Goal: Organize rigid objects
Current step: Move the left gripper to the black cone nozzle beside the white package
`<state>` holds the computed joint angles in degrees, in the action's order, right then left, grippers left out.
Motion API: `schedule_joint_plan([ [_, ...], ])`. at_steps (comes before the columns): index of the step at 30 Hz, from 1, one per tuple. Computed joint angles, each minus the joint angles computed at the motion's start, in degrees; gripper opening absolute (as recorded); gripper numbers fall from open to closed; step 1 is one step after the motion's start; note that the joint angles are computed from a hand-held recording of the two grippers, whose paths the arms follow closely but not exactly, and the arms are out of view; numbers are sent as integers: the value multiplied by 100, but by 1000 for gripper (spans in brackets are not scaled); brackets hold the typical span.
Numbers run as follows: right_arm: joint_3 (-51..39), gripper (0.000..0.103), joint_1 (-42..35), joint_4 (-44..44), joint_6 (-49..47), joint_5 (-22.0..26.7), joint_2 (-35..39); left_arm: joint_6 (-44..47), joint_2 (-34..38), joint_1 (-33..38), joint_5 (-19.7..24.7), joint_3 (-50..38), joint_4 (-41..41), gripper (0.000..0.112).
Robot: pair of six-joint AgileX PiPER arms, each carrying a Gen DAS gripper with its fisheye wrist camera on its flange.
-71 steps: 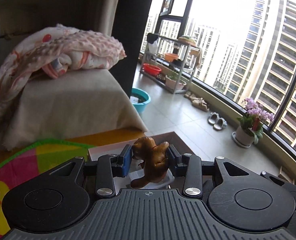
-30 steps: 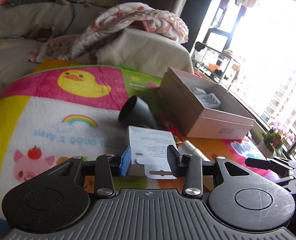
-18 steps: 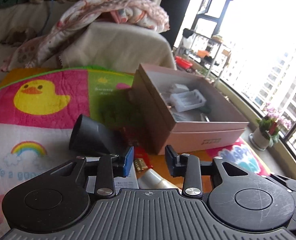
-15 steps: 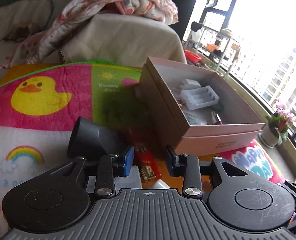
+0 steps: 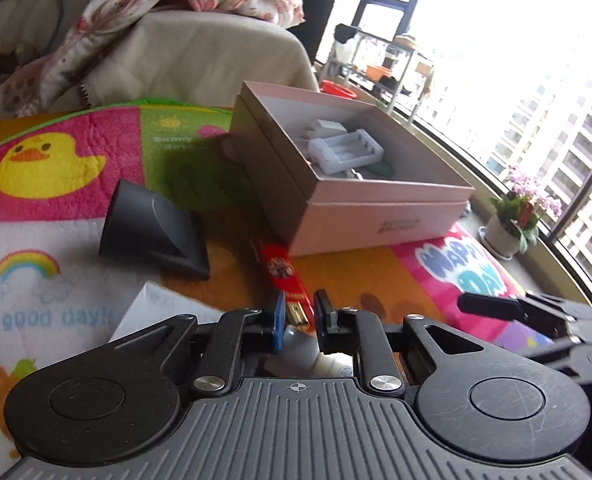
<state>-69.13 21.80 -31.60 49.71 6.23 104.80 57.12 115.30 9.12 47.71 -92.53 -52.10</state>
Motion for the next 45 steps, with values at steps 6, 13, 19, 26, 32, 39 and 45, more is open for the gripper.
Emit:
schedule_joint_plan([
  [6, -67, 88, 7, 342, -325, 78, 42, 995, -851, 611, 473, 1239, -757, 19],
  [13, -161, 88, -1, 879, -850, 186, 99, 1036, -1039, 1056, 454, 1460, -547, 21],
  [19, -215, 88, 25, 809, -786, 276, 126, 902, -943, 754, -535, 1482, -203, 25],
  [26, -218, 89, 15, 997, -980, 275, 129, 483, -520, 802, -243, 642, -416, 32],
  [32, -206, 89, 5, 1044, -1016, 245, 126, 549, -431, 307, -104, 396, -777, 34],
  [39, -132, 89, -26, 992, -903, 133, 106, -532, -74, -59, -1202, 6, 202, 34],
  [45, -82, 90, -102, 1906, -1754, 43, 81, -579, -125, 254, -1591, 106, 155, 34],
])
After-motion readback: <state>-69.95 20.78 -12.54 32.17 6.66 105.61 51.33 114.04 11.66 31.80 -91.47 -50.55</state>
